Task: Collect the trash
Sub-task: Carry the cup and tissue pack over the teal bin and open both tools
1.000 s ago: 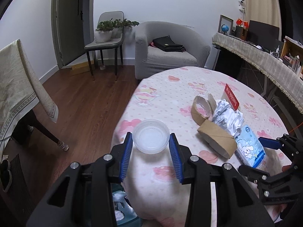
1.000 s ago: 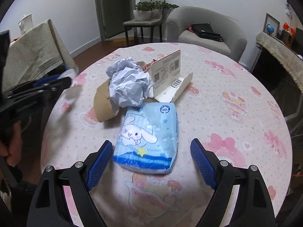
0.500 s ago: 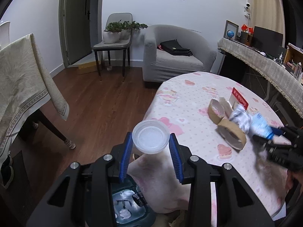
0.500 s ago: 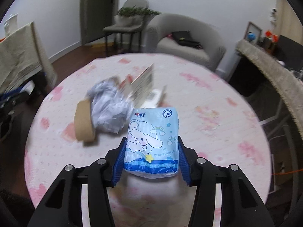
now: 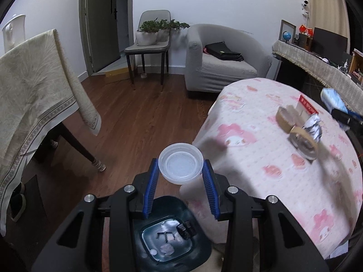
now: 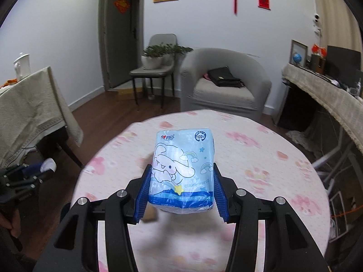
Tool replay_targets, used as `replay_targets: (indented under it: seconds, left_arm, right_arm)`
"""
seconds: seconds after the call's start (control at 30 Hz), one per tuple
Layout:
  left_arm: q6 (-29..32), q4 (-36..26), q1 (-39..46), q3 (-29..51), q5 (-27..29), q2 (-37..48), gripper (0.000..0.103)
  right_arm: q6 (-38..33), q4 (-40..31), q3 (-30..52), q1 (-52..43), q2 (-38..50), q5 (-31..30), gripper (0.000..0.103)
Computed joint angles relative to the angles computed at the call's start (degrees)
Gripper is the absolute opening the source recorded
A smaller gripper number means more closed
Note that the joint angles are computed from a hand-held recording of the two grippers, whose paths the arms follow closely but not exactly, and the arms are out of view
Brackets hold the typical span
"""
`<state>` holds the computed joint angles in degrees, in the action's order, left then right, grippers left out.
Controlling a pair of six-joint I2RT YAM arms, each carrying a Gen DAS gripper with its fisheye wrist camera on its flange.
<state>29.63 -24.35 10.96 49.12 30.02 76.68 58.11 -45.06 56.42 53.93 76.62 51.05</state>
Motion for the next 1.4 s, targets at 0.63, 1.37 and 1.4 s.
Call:
replay_targets:
  seconds: [0.63,1.37,1.4]
  left_arm:
    - [12.8,-4.2,14.2,5.3,-0.7,19.3,0.042]
    - [24.4,1.3,18.8,5.2,-10.6,35.6,0.042]
    - [24.4,1.0,18.9,5.2,-10.7,35.4,0.042]
  right_arm:
    - [-16.4,18.7,18.5,2.6,22.9,-7.7,0.051]
    - [-21.4,16.4,42.0,2.7,45.3,-19.2,0.051]
    - [-21.5,16.2,42.8,2.7,45.9,-19.4,0.051]
